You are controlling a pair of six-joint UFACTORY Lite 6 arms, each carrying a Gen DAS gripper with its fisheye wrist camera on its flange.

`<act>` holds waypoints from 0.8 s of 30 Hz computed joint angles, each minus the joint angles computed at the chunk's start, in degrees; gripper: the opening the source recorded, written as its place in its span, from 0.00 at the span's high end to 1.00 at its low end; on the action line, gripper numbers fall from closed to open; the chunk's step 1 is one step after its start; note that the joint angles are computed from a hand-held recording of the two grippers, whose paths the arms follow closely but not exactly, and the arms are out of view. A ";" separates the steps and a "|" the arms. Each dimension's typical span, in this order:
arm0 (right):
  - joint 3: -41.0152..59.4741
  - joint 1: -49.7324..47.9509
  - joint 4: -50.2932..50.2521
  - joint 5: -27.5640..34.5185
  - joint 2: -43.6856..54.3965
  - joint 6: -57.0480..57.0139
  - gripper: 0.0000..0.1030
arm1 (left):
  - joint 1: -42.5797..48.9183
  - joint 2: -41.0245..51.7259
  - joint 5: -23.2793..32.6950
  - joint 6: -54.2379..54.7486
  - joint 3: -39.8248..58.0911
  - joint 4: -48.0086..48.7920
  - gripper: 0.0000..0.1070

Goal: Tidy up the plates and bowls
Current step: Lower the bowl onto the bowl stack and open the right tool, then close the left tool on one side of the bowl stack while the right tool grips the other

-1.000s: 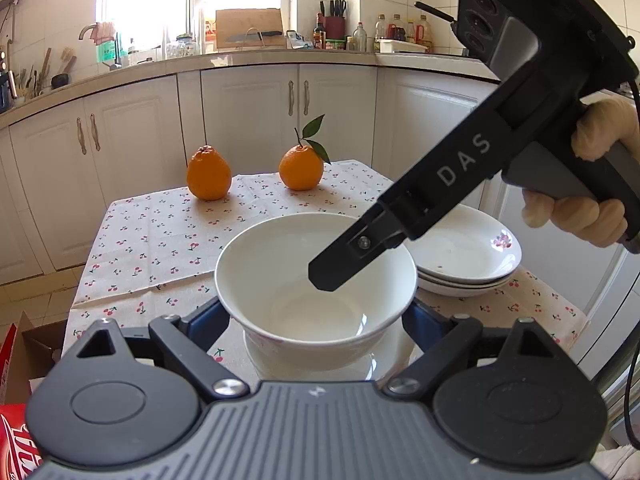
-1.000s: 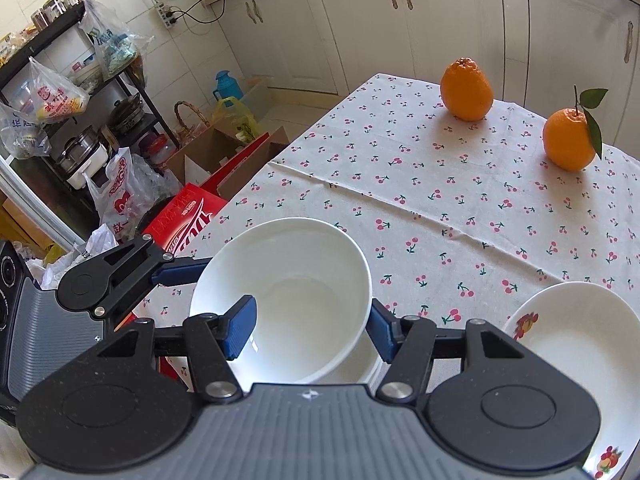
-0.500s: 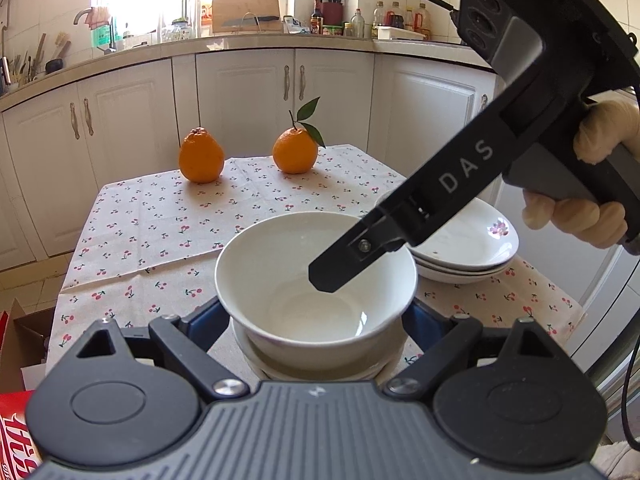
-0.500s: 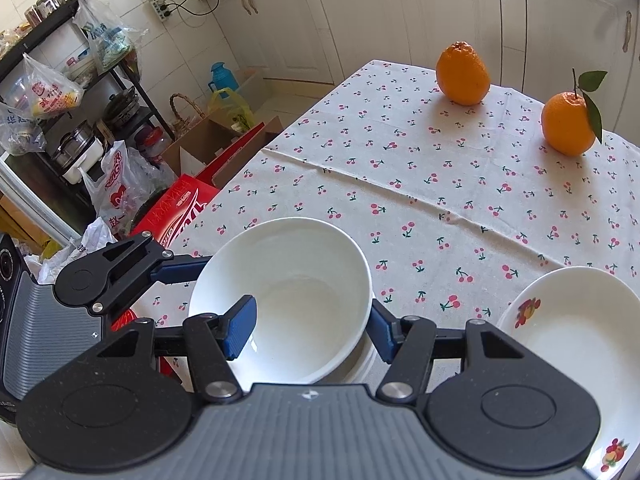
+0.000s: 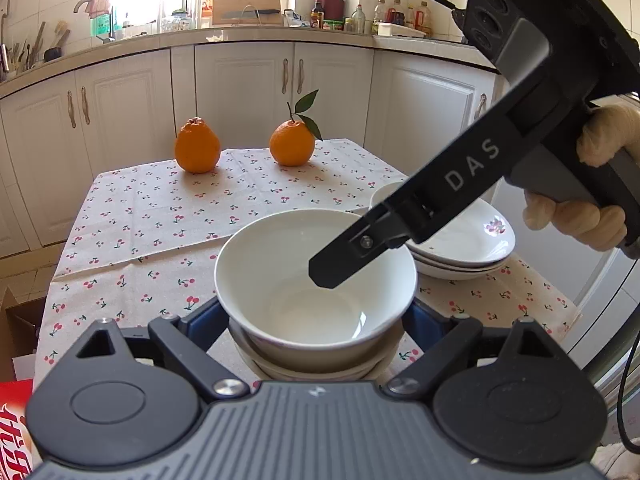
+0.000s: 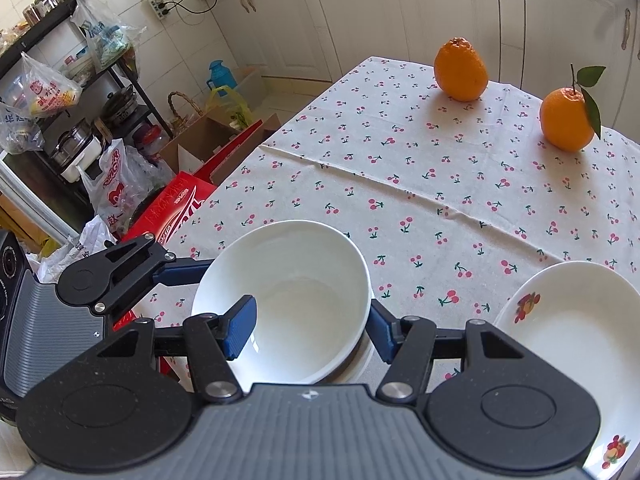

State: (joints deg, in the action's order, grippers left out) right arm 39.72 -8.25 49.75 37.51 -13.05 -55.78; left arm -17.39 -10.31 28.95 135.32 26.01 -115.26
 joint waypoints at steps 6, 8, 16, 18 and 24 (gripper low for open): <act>-0.48 -0.02 0.41 -0.30 -0.13 -0.43 0.36 | 0.45 0.34 0.59 -0.22 0.01 0.39 0.12; -0.58 -0.02 0.60 -0.40 -0.01 -0.84 0.32 | 0.85 0.88 1.14 -0.37 0.18 0.91 0.10; -2.59 -0.44 1.64 -1.34 -2.66 -2.21 0.14 | 2.67 0.28 3.09 0.87 -0.78 1.96 0.08; -3.53 -0.46 1.86 -1.90 -3.86 -2.53 0.11 | 3.27 -1.02 3.49 1.22 -1.58 2.58 0.08; -6.50 2.03 -2.34 -6.02 -8.78 0.65 0.08 | 6.53 -4.32 6.23 1.16 -3.69 5.92 0.07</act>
